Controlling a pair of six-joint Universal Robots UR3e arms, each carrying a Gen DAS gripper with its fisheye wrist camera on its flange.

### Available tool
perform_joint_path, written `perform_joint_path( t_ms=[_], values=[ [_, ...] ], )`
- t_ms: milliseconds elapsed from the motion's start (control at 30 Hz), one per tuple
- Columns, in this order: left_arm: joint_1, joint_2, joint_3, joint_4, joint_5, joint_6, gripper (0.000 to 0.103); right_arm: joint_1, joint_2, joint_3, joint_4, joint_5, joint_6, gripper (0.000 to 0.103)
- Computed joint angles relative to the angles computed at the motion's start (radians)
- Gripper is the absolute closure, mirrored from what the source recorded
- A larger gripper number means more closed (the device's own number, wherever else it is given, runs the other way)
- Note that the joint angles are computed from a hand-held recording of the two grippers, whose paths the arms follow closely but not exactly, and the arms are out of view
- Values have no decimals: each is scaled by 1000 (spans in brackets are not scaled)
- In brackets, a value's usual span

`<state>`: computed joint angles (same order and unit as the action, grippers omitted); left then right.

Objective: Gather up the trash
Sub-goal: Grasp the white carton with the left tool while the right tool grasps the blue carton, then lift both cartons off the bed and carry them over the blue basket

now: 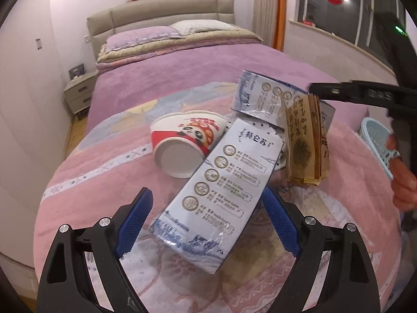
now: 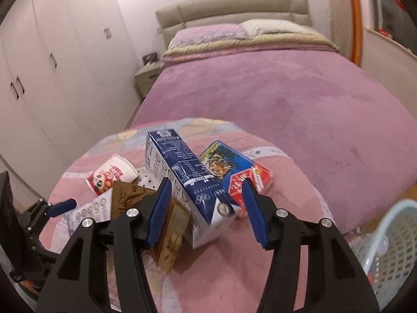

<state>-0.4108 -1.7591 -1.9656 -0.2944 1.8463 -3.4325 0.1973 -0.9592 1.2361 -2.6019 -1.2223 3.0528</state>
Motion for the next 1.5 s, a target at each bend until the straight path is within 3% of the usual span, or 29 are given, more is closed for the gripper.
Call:
perform_joint_path(
  t_ms=[133,233,333,367,567,800,967,1133,1333,1400,1467,1500],
  values=[
    [-43,-49,52,-28,67,-4,27,6,91,-139,109,24,-45,50],
    [-77,-67,77,-52,109,-19,34,-1,99,-144,113,39,-45,51],
    [-98,-45,62,-63,120,-59,44,-11,68,-105,109,74,-63,62],
    [-106,-26,44,-63,120,-85,46,-13,50,-78,100,77,-70,66],
    [-200,70,-55,-85,210,-268,49,-6,-113,182,-47,69,-85,70],
    [-376,179,-136,-216,346,-549,49,-38,-385,524,-106,73,-99,71],
    [-459,179,-125,-290,377,-647,49,-175,-637,789,-26,178,-136,72],
    [-552,132,-48,-399,419,-733,49,-349,-826,985,143,288,-262,72],
    [-558,89,-9,-420,412,-734,46,-368,-880,1081,41,227,-272,71],
    [-546,76,-3,-419,395,-735,43,-348,-880,1100,-16,205,-268,68],
    [-538,73,-7,-420,392,-742,39,-299,-861,1117,-109,149,-234,34],
    [-536,71,-13,-411,390,-745,38,-282,-851,1126,-148,136,-218,31]
  ],
)
